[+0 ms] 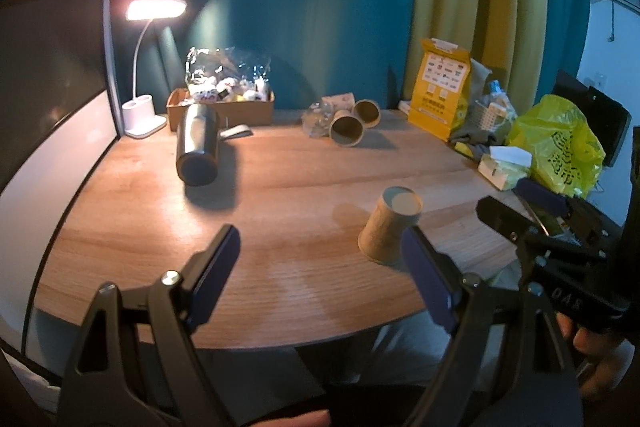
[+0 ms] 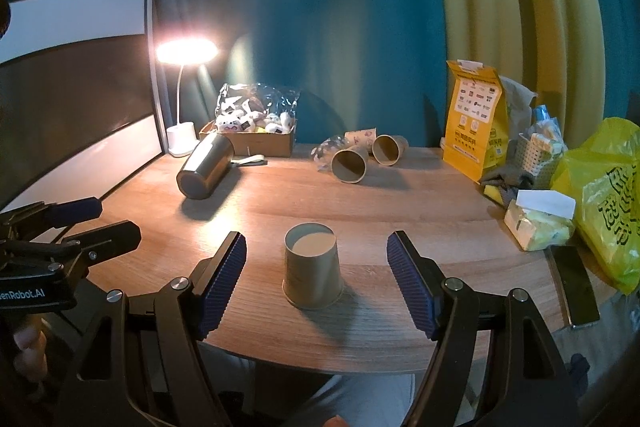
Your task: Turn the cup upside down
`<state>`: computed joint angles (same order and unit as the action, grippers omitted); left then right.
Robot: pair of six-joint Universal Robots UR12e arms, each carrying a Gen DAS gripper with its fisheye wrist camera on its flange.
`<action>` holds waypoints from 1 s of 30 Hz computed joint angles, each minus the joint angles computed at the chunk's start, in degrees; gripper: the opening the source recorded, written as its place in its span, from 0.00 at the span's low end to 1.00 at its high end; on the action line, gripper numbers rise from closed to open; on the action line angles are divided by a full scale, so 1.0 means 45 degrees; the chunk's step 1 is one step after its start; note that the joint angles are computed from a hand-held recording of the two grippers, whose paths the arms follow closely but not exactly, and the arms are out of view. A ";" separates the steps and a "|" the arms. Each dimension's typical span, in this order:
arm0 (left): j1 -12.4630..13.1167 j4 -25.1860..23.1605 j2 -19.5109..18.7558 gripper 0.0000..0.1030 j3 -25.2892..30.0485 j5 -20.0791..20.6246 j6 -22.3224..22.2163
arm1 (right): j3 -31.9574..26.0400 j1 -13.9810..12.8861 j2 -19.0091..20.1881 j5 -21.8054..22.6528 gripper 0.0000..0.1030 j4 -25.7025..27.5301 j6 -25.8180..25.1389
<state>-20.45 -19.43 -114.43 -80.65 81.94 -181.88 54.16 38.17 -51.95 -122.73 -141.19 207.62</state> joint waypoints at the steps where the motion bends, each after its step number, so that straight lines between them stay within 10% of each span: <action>1: -0.0009 0.0011 0.0000 0.82 0.0000 0.0064 -0.0001 | 0.0013 -0.0002 -0.0007 0.0003 0.74 0.0012 0.0021; 30: -0.0002 -0.0086 -0.0050 0.82 -0.0025 0.0580 -0.0339 | -0.0051 -0.0026 0.0074 0.0249 0.74 0.0094 0.0098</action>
<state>-20.46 -19.81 -114.66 -80.76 84.55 -183.41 53.93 38.05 -51.62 -121.61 -140.77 208.07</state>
